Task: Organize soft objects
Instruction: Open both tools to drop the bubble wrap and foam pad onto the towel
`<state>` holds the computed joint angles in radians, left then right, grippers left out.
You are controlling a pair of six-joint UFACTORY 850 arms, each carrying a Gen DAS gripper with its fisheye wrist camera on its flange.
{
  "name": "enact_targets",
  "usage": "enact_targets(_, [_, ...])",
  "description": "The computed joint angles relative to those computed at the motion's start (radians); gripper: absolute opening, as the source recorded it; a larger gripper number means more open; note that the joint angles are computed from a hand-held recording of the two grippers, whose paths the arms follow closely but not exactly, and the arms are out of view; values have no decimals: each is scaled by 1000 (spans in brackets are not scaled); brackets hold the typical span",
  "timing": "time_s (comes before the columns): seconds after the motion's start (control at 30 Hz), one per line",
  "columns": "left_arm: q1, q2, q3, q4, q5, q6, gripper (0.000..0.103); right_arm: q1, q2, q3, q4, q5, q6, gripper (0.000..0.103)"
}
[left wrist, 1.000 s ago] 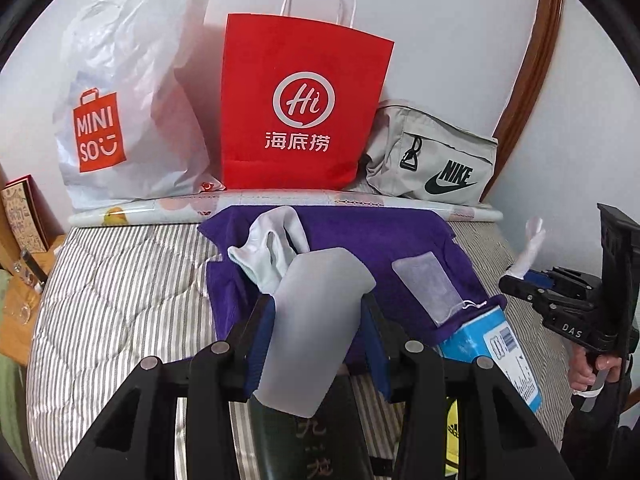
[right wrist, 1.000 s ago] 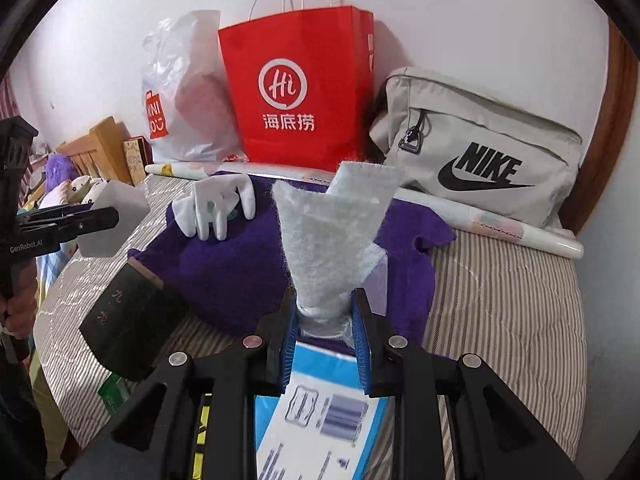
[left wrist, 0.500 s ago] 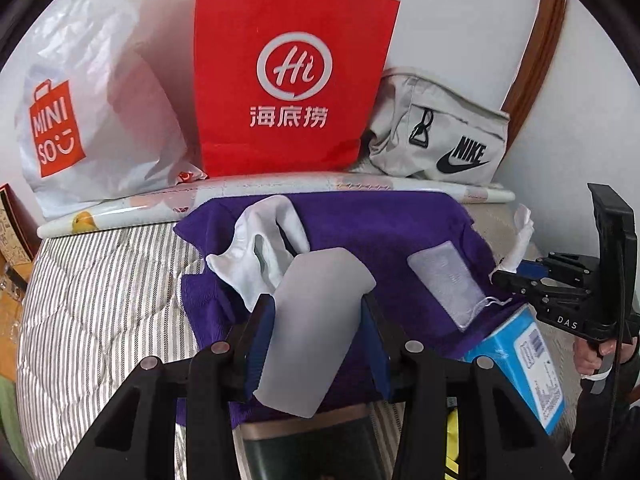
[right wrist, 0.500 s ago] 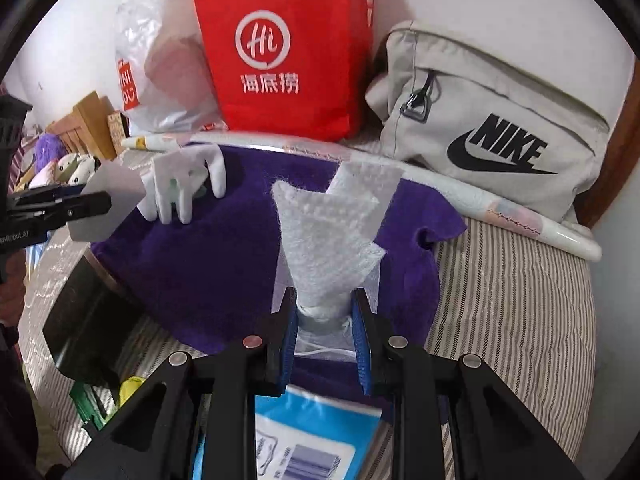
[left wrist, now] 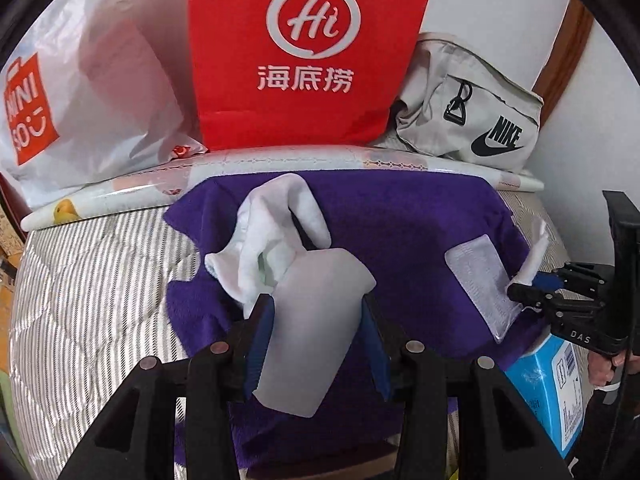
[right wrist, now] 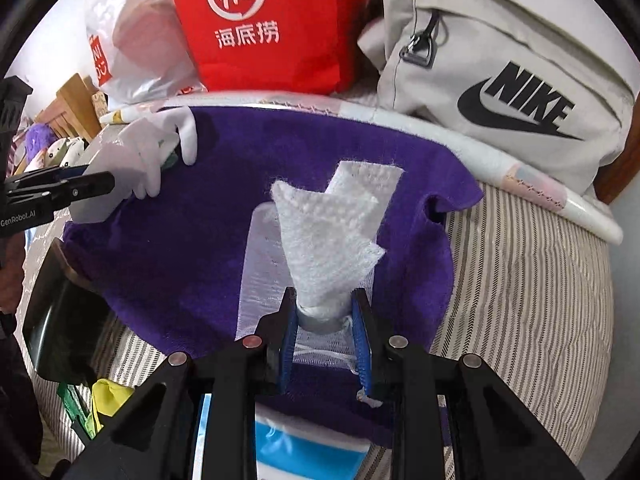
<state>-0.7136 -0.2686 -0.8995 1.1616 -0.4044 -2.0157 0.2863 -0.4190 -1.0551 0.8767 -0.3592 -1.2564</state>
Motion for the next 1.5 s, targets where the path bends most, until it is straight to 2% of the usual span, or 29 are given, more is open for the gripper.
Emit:
enact_targets(0.27, [1, -17, -12, -55, 7, 86, 46, 16, -44, -40, -108, 1, 114, 26])
enact_targets(0.43, [-5, -9, -2, -58, 17, 109, 47, 29, -56, -54, -106, 3, 127, 27])
enact_targets(0.5, [-5, -11, -7, -76, 21, 135, 50, 29, -53, -52, -93, 6, 106, 27])
enact_targets(0.57, [-7, -19, -18, -124, 22, 192, 58, 33, -50, -48, -79, 17, 87, 29])
enact_targets(0.73, [-27, -24, -24, -182, -41, 242, 68, 33, -30, -26, 17, 41, -13, 48])
enact_targets(0.9, [-25, -1, -3, -218, -17, 252, 70, 23, -4, -5, 108, 35, -98, 50])
enact_targets(1.0, [-35, 7, 5, -206, -22, 223, 70, 17, 23, 20, 171, 33, -157, 51])
enact_targets(1.1, [-51, 16, 11, -190, -32, 191, 70, 14, 54, 49, 229, 37, -212, 58])
enact_targets(1.33, [-108, 58, 29, -125, -108, 95, 70, -5, 149, 133, 391, 34, -357, 59])
enact_targets(1.5, [-162, 120, 78, 4, -150, -101, 70, -16, 226, 208, 528, 24, -472, 59])
